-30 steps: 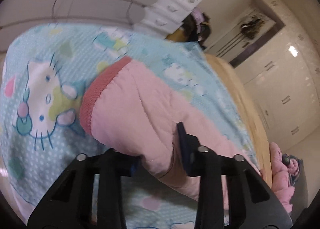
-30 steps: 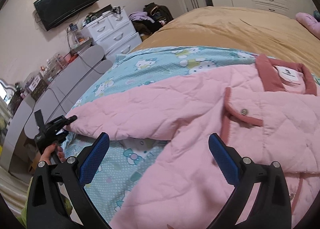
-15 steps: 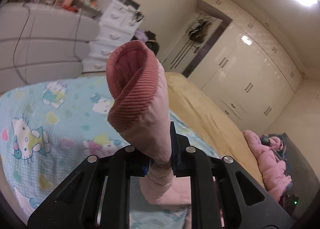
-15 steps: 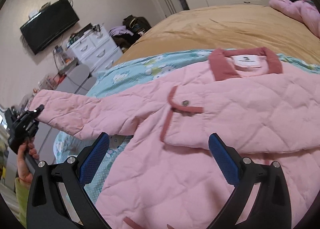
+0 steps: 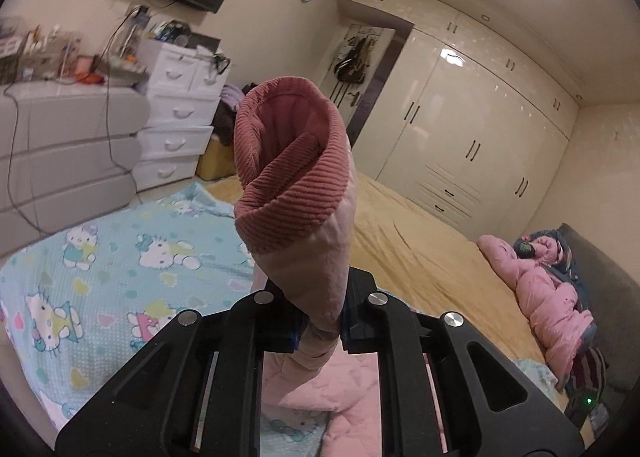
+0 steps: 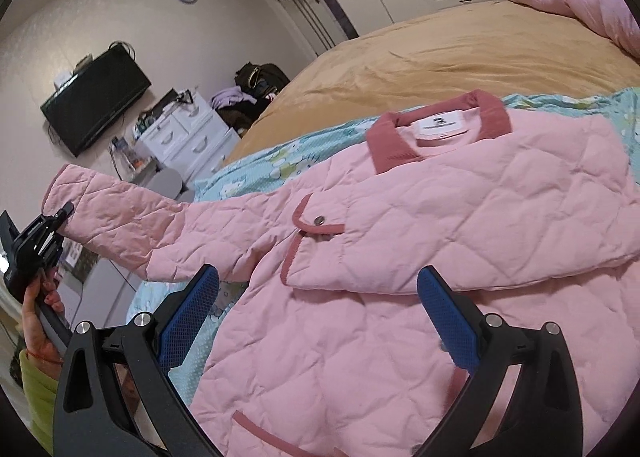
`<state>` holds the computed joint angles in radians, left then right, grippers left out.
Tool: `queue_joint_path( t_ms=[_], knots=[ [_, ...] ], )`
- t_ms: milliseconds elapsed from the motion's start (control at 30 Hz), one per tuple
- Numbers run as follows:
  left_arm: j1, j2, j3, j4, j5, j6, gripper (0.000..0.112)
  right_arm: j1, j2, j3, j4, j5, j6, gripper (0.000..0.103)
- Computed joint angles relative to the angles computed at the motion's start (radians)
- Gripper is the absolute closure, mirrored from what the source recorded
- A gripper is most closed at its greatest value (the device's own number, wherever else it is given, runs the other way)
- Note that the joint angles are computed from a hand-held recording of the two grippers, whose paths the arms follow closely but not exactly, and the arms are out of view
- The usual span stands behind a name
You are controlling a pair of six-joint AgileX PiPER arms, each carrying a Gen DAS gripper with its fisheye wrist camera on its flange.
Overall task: Fold large clothes
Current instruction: 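Lift the sleeve cuff with the left tool toward the jacket collar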
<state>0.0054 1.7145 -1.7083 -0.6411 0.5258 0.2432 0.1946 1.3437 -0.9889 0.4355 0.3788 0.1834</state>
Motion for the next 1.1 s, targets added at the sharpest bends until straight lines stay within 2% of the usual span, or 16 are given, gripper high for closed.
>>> queue_joint_path(
  t_ms=[467, 767, 1100],
  knots=[
    [-0.221, -0.006, -0.129, 0.338, 0.014, -0.279, 0.106, -0.274, -0.152, 0.147, 0.422, 0.092, -0.441, 0.004],
    [-0.347, 0.04, -0.238, 0.473, 0.041, -0.383, 0.106, -0.463, -0.221, 0.22, 0.593, 0.201, -0.633, 0.004],
    [-0.475, 0.113, -0.34, 0.573, 0.075, -0.455, 0.106, -0.657, -0.24, 0.269, 0.7, 0.333, -0.782, 0.004]
  ],
)
